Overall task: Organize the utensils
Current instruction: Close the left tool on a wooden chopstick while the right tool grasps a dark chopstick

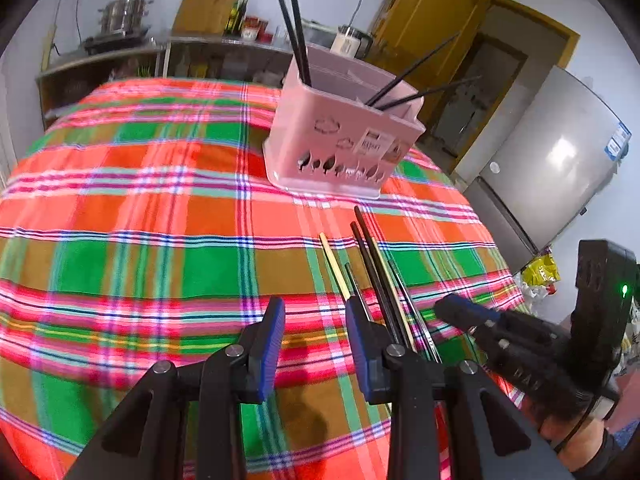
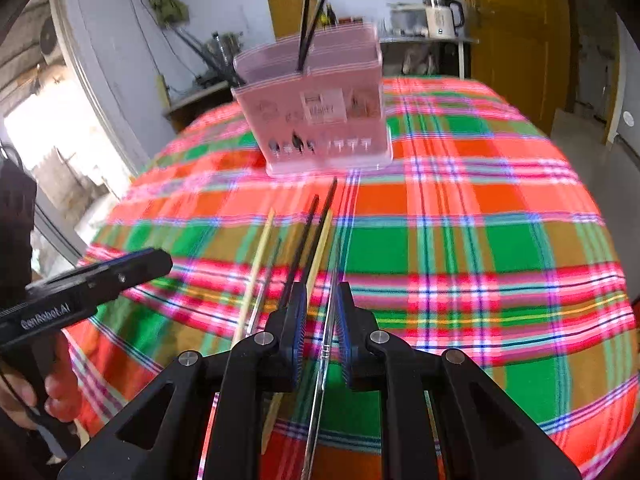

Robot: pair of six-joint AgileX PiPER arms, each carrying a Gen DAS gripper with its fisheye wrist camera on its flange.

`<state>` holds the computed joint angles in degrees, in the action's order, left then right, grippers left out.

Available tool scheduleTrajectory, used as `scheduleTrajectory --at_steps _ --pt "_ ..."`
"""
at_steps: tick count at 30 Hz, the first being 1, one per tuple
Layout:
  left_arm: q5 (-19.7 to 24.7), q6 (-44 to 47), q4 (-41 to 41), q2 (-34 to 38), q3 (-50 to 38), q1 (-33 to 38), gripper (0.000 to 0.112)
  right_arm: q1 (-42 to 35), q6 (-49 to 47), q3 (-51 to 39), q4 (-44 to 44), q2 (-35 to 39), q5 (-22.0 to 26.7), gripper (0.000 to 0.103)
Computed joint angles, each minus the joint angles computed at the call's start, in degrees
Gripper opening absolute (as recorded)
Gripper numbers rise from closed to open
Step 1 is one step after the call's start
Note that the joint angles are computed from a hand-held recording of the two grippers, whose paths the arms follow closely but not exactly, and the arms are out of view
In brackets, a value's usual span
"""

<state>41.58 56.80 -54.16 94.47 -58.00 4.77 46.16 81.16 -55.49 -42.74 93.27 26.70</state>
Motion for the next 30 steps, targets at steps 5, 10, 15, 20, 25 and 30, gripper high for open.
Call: scheduleTrajectory --at_steps 5,10,15,20,25,30 --pt "-1.0 -4.3 1.8 4.8 -4.0 -3.2 0.031 -1.5 -4.1 -0.9 3.7 2.7 -1.6 0.015" --pt "-3.1 -9.3 5.4 8.4 -7.5 -6.5 0.031 -3.1 -7.0 -0.6 6.3 3.6 -2.1 0.01" --pt "-5.9 -14.1 9.4 11.1 -10.0 -9.8 0.031 -4.1 -6.2 0.8 5.5 2.7 -2.7 0.007" --pt "-7.7 -17.7 12.0 12.4 -12.0 -11.9 0.031 -5.3 -5.6 2.8 5.4 1.5 -4.8 0.006" --pt "-13.1 -24.5 21.1 12.7 -12.3 -15.8 0.011 -5.6 -4.9 3.2 4.9 1.3 -5.5 0.006" --pt "-13.9 -23.7 24.1 12.4 -12.1 -16.2 0.005 -5.7 -3.9 4.2 4.2 0.5 -5.3 0.006"
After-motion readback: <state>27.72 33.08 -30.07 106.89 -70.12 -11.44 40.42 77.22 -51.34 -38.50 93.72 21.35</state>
